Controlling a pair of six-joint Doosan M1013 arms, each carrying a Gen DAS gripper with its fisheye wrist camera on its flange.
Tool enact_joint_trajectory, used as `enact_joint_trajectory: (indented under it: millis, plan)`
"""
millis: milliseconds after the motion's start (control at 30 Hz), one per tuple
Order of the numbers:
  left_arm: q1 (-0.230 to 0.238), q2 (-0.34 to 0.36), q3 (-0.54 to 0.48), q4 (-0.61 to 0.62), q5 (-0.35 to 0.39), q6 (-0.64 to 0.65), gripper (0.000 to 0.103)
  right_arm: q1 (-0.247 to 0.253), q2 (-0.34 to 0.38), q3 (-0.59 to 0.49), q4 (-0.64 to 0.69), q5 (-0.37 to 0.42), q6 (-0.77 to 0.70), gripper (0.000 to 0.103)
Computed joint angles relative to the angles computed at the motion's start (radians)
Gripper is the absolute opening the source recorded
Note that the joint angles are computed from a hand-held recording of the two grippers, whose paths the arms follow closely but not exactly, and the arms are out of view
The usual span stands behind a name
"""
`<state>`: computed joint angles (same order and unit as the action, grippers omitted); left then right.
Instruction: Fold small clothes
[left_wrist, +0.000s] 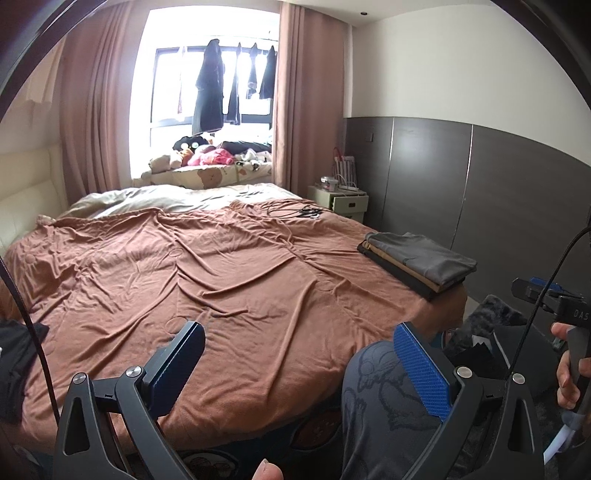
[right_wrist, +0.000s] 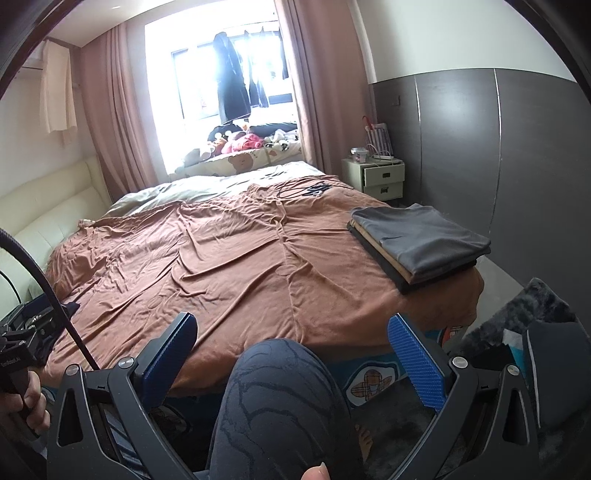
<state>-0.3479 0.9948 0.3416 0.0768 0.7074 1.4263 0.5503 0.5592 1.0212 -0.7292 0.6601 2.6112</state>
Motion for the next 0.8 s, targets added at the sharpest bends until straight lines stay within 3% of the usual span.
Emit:
enact_joint_trajectory:
  millis: [167,433,600,800]
  plan:
    - [0.004,-0.053,0.122,0.042,-0.065,-0.056,0.103,0.022,0.005,0.017,-0.084,0.011,0.064,0.103]
    - [0.007,-0.094,0.219,0.096,-0.119,-0.114,0.103,0.040,0.014,0.030,-0.114,0.001,0.103,0.103]
    - [0.006,-0.106,0.248,0.120,-0.153,-0.144,0.103,0.035,0.021,0.030,-0.112,-0.006,0.117,0.103]
    - [0.003,-0.097,0.232,0.114,-0.136,-0.143,0.103,0.040,0.017,0.041,-0.111,-0.011,0.131,0.103]
